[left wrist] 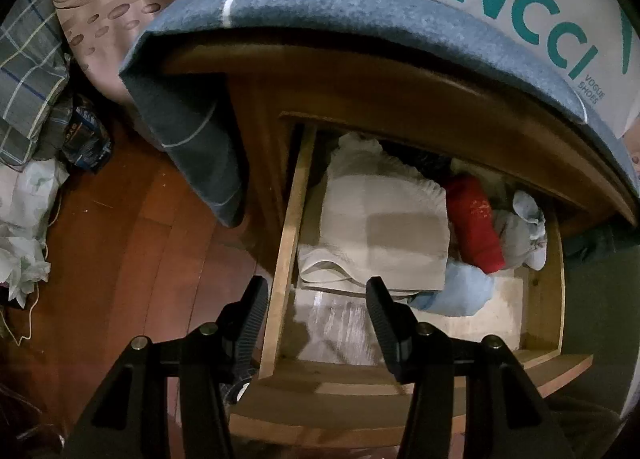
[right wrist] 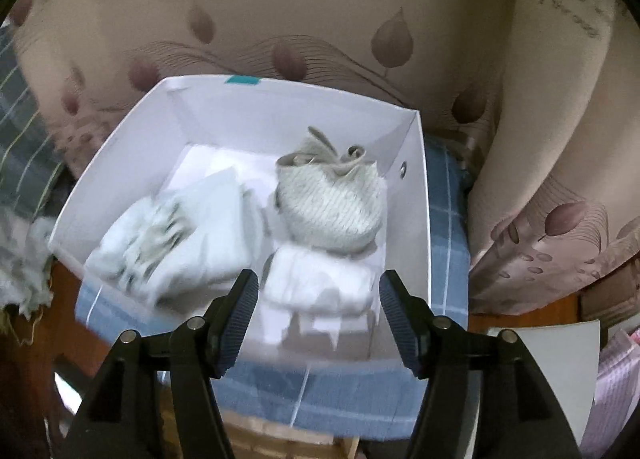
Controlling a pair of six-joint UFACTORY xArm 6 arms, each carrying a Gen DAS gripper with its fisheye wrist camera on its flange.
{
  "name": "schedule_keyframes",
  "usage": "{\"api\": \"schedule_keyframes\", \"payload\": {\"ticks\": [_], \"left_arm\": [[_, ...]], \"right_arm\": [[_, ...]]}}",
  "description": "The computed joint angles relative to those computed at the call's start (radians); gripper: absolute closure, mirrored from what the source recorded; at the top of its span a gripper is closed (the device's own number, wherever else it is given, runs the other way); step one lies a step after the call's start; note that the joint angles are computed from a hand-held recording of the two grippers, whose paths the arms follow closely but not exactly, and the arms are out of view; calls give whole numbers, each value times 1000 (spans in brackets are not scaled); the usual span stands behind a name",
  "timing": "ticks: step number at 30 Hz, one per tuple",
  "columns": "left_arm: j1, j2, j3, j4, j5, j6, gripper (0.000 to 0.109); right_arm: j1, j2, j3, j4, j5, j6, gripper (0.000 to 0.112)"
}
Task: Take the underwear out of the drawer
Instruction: 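Open the right tool to drop the hexagon-print underwear into the box, then reach the right tool into the drawer toward the light blue sock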
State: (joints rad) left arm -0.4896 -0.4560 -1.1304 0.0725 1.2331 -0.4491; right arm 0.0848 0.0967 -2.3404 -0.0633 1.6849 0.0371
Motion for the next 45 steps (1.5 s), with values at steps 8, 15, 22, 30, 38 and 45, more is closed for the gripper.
{"api": "schedule_keyframes", "payload": {"ticks": [8,15,22,30,38,45], "left_arm": [[-7,-5,1,22,9,2,56],[8,-17,6,10,10,-1,56],[32,-48,24,5,27,13,56],[67,-62,31,-24,27,8,56],[82,-58,29,-50,30,19,56],[96,-52,24,-73,29,23,56]], "right_arm": [[3,-330,389,71,-139,-62,52],[71,-511,638,102,-141,-123,53],[171,-630,928,89,-139,-146,62],[272,-621,1128,58,-229,-253,71],[268,-537,1173,38,-291,-362,71],[293,-498,1214,-7,-322,-415,71]]}}
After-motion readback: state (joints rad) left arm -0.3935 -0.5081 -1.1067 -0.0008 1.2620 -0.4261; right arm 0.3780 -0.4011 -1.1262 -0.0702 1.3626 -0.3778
